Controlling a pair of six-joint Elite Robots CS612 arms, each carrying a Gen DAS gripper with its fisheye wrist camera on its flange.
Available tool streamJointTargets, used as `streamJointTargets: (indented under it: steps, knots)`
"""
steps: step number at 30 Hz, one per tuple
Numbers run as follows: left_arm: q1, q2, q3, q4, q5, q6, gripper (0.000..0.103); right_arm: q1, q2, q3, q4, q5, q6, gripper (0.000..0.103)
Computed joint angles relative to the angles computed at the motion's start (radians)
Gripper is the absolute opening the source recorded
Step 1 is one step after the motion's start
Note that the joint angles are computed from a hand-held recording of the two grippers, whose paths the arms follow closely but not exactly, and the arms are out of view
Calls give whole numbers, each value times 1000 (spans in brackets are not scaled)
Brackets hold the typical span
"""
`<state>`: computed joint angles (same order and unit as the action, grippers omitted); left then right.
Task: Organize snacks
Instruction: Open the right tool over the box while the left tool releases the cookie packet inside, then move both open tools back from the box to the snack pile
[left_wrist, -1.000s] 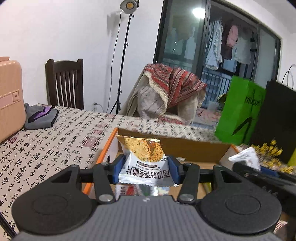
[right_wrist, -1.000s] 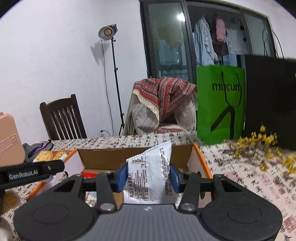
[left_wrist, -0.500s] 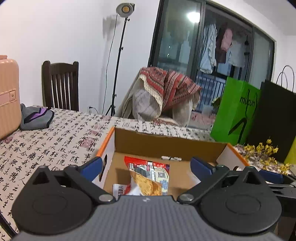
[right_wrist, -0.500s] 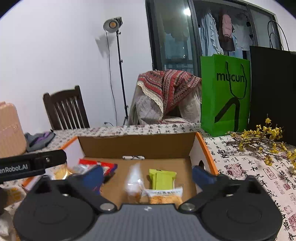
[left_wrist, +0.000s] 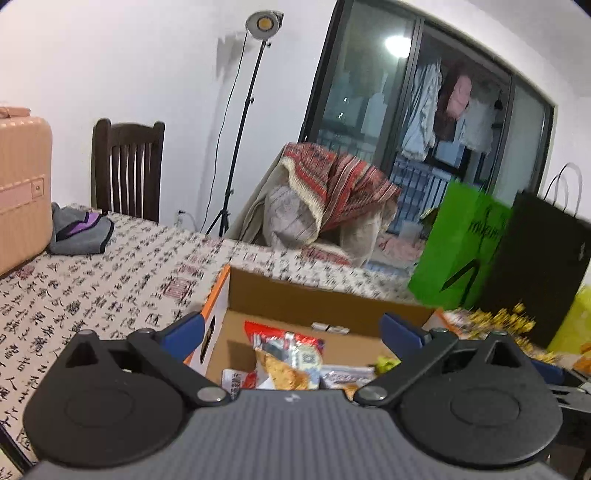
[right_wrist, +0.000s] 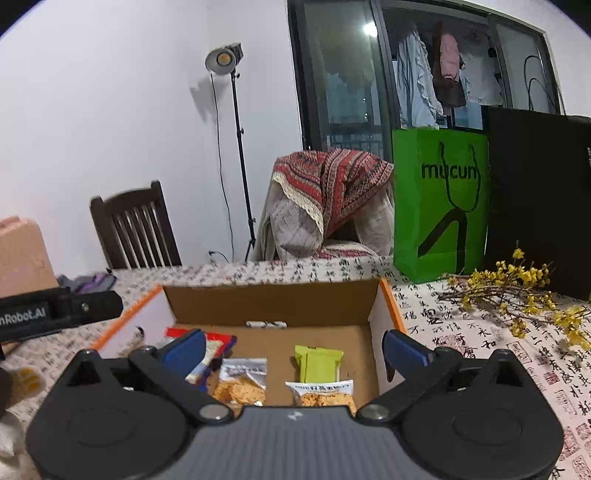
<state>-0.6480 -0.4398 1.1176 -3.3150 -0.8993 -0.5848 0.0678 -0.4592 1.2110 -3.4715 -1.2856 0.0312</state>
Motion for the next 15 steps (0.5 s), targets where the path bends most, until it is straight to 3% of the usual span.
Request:
streamJointTargets:
  steps: [10, 15]
  knots:
    - [-34, -75, 135, -82, 47, 38, 103, -26, -93, 186, -123, 18, -27, 103]
    - [-55, -109, 212, -114, 64, 50, 103, -38, -129, 268, -131, 33, -19, 103]
